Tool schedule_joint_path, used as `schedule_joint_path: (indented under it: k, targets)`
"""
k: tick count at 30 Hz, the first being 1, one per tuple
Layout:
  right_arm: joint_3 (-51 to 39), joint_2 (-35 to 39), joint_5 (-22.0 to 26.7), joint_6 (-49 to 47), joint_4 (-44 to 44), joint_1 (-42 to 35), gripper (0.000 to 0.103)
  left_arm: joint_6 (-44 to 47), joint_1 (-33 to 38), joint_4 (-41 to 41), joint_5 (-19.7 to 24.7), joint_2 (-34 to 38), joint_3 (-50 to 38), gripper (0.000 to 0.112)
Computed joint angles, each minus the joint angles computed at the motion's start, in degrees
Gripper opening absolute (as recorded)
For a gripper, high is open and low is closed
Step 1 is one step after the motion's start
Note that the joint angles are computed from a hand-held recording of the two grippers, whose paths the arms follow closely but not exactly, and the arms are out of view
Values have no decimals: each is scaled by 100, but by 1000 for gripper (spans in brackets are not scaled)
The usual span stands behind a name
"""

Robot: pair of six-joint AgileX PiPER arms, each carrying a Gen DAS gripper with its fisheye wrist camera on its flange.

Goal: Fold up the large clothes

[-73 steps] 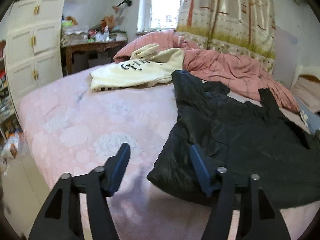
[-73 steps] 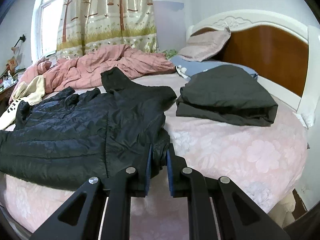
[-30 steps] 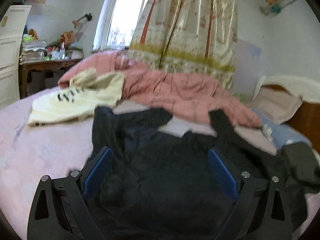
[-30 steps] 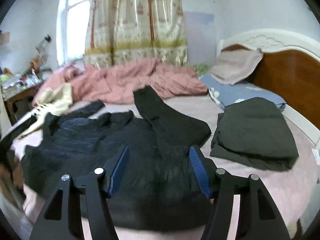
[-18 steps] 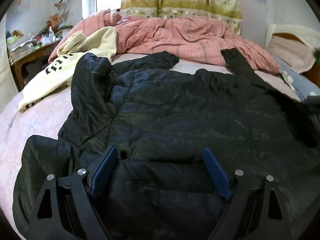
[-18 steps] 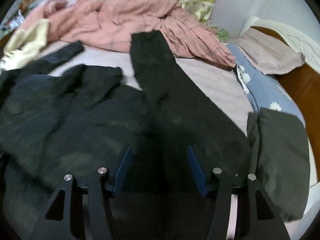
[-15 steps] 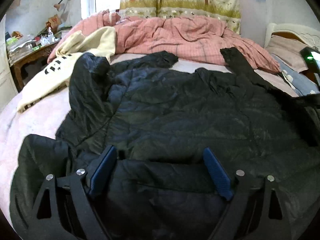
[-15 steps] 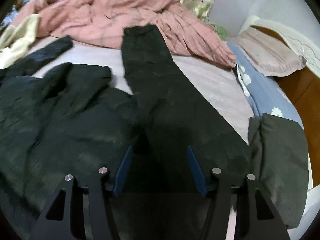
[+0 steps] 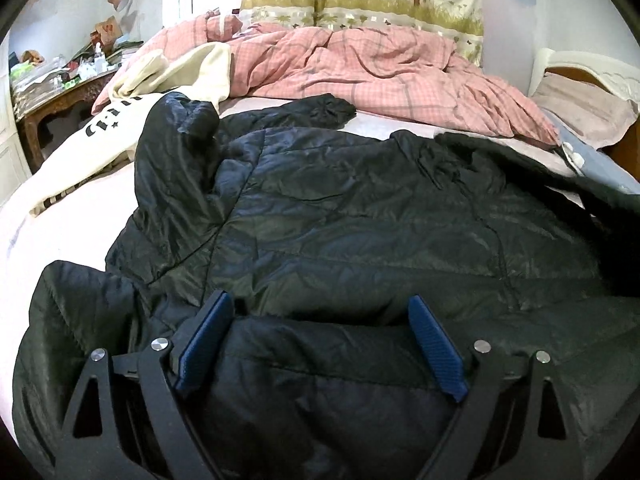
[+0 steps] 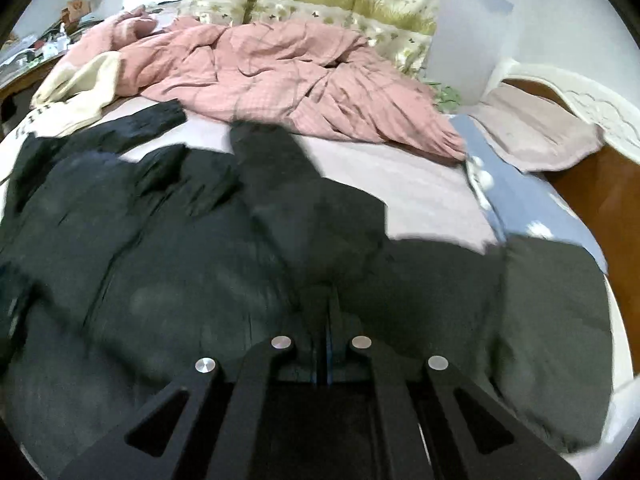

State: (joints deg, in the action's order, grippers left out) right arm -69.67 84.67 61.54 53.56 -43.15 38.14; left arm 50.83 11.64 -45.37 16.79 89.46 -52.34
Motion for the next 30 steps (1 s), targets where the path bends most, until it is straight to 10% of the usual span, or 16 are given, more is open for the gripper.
schedule_joint_path:
  k: [7,10,12,14,30]
  targets:
    - [1395,-1027,692,-9,239,213,3,490,145,-534,215,-6,-6,93]
    - [1269,-1305,593,-40,455,367,22,486,143,-576,228,-17,-1,93]
    - [1052,-1358,413,-39,618,441,53,613,173,-719,279,-28,-2,93]
    - [688,-1266,160,-36,606,678,57,1204,353,-1325,505,-45,28,93]
    - [-4009,3338,419,-1893,1926,-391,57,1660,1825,-2028,2415,237,-898,93]
